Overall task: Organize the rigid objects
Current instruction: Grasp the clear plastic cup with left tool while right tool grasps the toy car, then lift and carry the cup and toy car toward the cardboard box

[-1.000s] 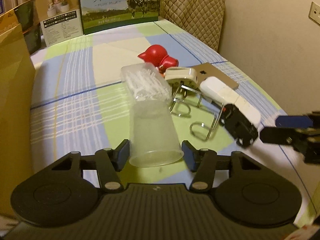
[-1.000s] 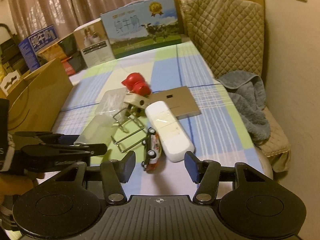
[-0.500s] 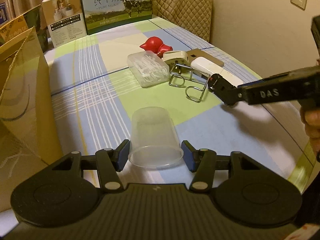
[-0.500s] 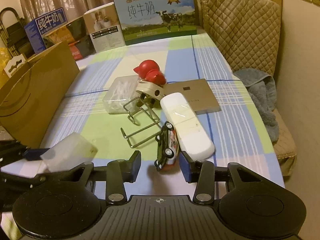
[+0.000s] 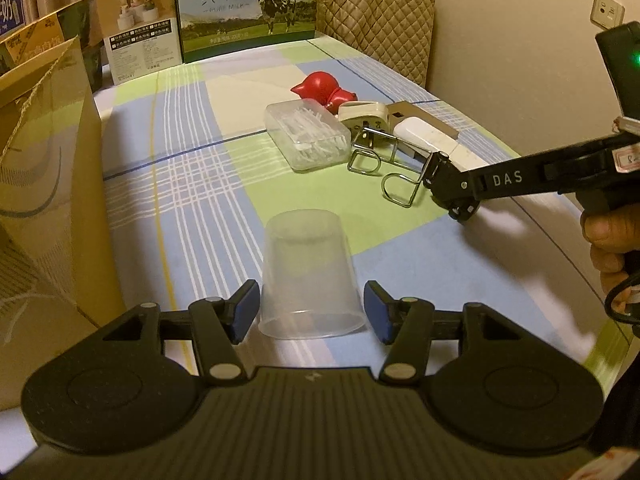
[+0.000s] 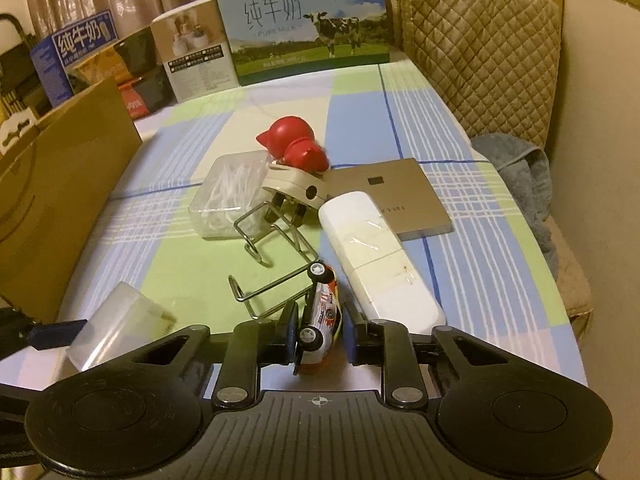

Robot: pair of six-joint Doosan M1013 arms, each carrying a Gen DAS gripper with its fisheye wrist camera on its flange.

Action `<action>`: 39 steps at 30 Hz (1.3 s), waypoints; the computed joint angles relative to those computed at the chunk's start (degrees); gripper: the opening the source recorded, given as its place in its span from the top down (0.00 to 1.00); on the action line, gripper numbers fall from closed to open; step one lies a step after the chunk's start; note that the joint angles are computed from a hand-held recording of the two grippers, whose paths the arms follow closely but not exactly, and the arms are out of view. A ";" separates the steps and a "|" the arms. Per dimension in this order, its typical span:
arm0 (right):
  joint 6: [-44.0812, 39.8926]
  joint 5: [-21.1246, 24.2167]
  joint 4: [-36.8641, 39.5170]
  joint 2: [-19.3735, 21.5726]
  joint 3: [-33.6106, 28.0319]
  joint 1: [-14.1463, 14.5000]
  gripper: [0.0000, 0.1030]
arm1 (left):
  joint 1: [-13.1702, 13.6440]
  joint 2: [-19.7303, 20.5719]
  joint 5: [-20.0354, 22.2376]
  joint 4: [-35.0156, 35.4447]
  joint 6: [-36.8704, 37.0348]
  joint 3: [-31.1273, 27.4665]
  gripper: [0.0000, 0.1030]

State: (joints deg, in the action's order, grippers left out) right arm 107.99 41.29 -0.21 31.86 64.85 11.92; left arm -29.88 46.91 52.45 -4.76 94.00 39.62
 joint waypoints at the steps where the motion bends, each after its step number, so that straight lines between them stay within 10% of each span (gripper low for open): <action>1: 0.01 0.01 -0.18 -0.01 0.02 0.04 0.81 | 0.03 0.05 0.04 -0.09 0.02 -0.07 0.49; 39: 1.94 1.65 -3.25 -0.01 -0.49 0.97 0.83 | 0.02 2.45 2.01 0.68 -2.51 -4.09 0.48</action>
State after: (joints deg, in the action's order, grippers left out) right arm 109.93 42.94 -3.46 31.85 64.36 12.89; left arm -29.87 49.35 54.45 -4.07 91.49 35.54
